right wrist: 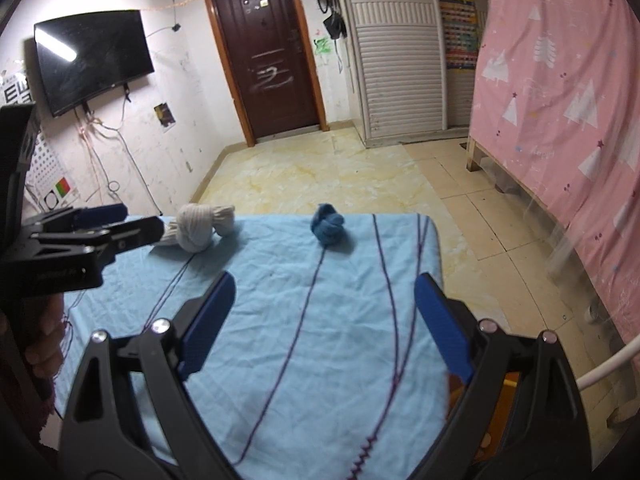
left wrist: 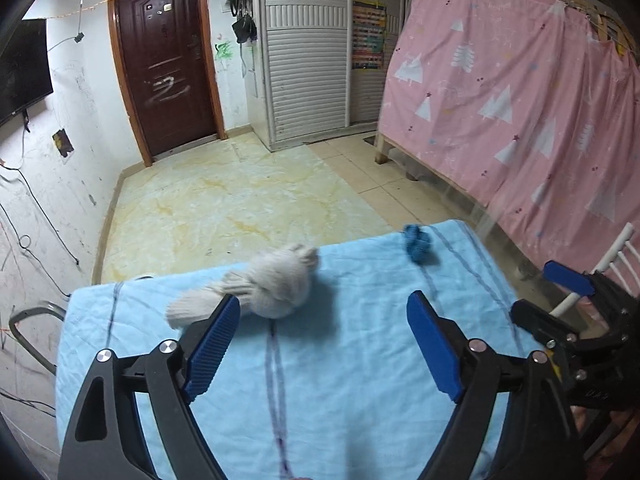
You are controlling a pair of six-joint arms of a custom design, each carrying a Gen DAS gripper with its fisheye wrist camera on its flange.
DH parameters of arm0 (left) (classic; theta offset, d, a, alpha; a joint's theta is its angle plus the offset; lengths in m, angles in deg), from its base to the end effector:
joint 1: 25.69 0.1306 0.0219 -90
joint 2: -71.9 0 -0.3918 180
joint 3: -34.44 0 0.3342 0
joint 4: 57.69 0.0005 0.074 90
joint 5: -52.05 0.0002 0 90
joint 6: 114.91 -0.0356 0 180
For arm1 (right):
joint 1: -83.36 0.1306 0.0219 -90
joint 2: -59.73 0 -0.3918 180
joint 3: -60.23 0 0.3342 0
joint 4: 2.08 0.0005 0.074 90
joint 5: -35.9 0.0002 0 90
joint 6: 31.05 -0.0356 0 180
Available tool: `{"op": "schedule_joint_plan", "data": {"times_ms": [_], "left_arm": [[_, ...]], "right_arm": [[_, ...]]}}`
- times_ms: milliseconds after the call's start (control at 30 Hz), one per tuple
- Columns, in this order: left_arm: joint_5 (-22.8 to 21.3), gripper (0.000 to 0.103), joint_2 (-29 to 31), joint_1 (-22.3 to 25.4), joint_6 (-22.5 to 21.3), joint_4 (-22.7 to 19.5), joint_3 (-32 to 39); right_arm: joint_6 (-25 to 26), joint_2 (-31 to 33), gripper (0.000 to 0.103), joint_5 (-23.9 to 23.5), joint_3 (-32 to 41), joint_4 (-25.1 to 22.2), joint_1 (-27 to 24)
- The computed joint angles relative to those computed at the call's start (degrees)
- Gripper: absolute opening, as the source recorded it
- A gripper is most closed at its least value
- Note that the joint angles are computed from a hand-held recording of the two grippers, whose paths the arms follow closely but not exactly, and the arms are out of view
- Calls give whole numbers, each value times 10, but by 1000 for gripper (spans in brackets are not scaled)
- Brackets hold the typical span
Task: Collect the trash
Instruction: 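Move both open tools back over the socks on the bedsheet, then grasp the knotted cream sock with the left tool while the right tool grasps the blue sock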
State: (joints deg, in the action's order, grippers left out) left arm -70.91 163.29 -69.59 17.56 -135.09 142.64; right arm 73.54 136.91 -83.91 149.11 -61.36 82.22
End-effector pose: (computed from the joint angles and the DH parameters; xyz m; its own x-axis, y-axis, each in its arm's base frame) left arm 0.3029 -0.2653 0.5284 -0.7259 -0.0877 -0.6822 -0.1367 0.9905 0.0180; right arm 0.3331 0.0106 0.5028 -0.6342 -0.2060 -0.7453 -0.4937 0.8497 0.1852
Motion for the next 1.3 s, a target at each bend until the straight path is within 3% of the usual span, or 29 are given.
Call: {"op": "schedule_joint_plan", "data": {"times_ms": [367,700,900,1100,1167,1200,1233,1300], "left_arm": [[46,81,-22,80,-92,70,-66],[120,85,-14,141,-152,121,-101],[149,87,-5,155,-183,142,-113],[152,86,7,151,-199,155,-119],[143,82,9,148,-201,158,-122],[143,74,10,148,-201,157,-124],[141,67,13,148,-201,153,-123],[127,64,13,146,-204,157,-127]], "right_arm": [[-10,57,88,68,33,25,69],[4,110,88,121,54,51,109],[36,123,88,157,47,82,135],[44,140,88,166,52,92,141],[45,144,88,163,57,92,140],[46,148,87,166,61,90,141],[47,153,84,169,65,83,143],[51,161,74,173,74,69,147]]}}
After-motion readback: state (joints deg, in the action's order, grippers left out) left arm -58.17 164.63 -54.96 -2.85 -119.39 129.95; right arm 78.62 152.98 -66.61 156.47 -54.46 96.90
